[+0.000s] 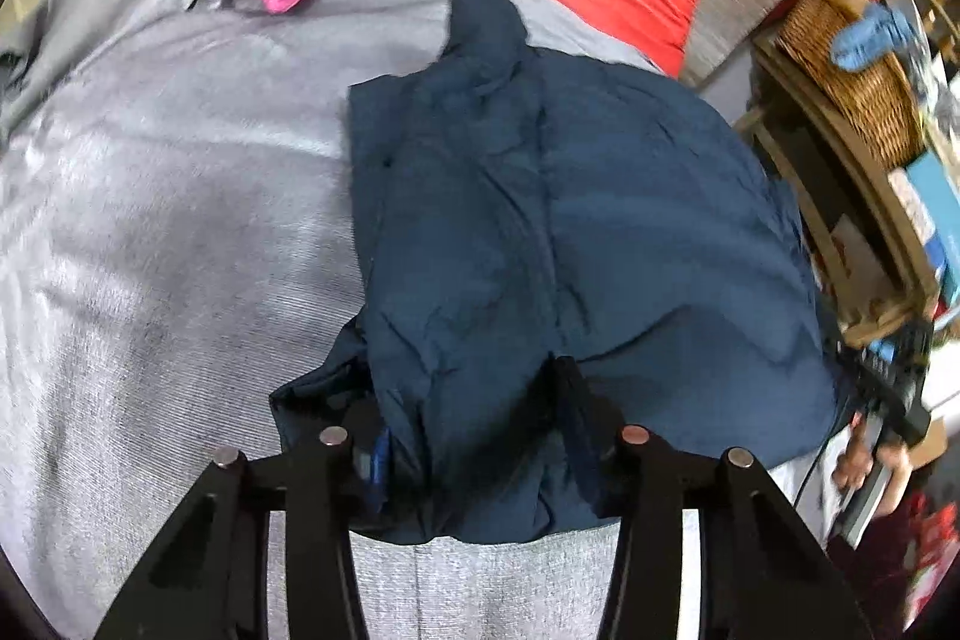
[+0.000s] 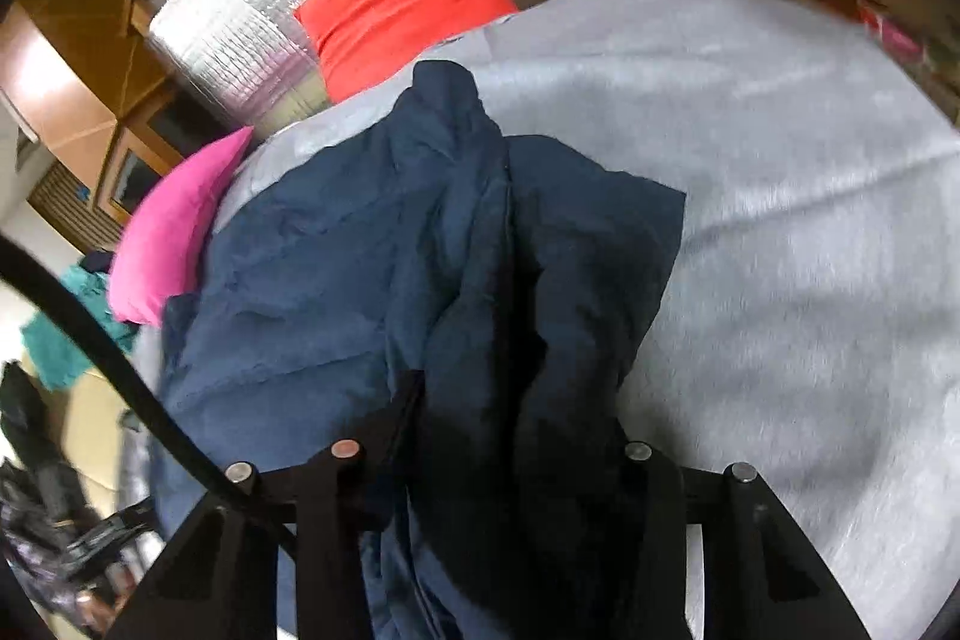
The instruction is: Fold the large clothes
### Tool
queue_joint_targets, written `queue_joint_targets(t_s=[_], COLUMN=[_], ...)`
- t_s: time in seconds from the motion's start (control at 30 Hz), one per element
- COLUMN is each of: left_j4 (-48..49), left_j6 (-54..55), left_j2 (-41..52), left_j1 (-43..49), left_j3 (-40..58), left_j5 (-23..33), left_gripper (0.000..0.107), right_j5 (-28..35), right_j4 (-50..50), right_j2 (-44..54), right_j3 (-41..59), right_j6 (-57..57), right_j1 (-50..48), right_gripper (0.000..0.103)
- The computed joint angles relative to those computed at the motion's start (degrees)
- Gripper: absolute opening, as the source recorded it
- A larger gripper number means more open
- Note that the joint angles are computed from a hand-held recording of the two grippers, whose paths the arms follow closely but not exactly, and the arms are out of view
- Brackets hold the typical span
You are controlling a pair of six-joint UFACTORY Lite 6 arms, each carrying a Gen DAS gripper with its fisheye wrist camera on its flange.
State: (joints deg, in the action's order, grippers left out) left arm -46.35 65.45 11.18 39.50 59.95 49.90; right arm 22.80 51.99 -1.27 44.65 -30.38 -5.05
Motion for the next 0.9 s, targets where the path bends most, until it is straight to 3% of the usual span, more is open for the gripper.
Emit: queue_joint_targets(t_s=[0.13,0.23,0.33,0.47,0.53,0.6,0.73,0.9], left_j4=[2.66,4.76,0.53,-6.99,-4.92,-0.29,1.66,-0.79], left_j6=[-2.62,-5.75,-1.21,6.75,4.82,-0.76,-8.65,-14.75], left_j2=[-3.94,-10.30,-21.02,-35.40,-38.29,-37.72,-28.74,-23.85], left_j1=[-2.38,-2.75,0.54,7.73,7.60,5.70,7.99,5.66], left_j3=[-3.41,-6.50,-12.89,-21.34,-23.51,-24.11,-21.40,-20.35], left_j5=[-6.34,-9.83,-12.34,-6.17,-4.44,-2.90,5.57,1.07], left_gripper=[0.057,0.062,0.062,0.075,0.077,0.079,0.079,0.079], right_j5=[1.00,3.06,4.27,14.26,21.53,24.79,23.23,18.17], right_j4=[-3.07,-13.18,-21.02,-7.51,-0.34,3.56,10.65,25.96], right_j2=[0.24,-6.42,-17.63,-33.96,-39.39,-42.07,-40.59,-30.93], right_j3=[0.30,-1.25,-5.03,-11.95,-16.52,-20.64,-26.11,-29.75], right_j6=[5.11,16.59,25.54,14.08,9.55,9.78,9.83,2.14], right_j1=[-0.54,-0.99,-2.69,-11.31,-14.67,-12.90,-5.74,-2.40], right_gripper=[0.055,0.056,0.069,0.074,0.075,0.075,0.075,0.075])
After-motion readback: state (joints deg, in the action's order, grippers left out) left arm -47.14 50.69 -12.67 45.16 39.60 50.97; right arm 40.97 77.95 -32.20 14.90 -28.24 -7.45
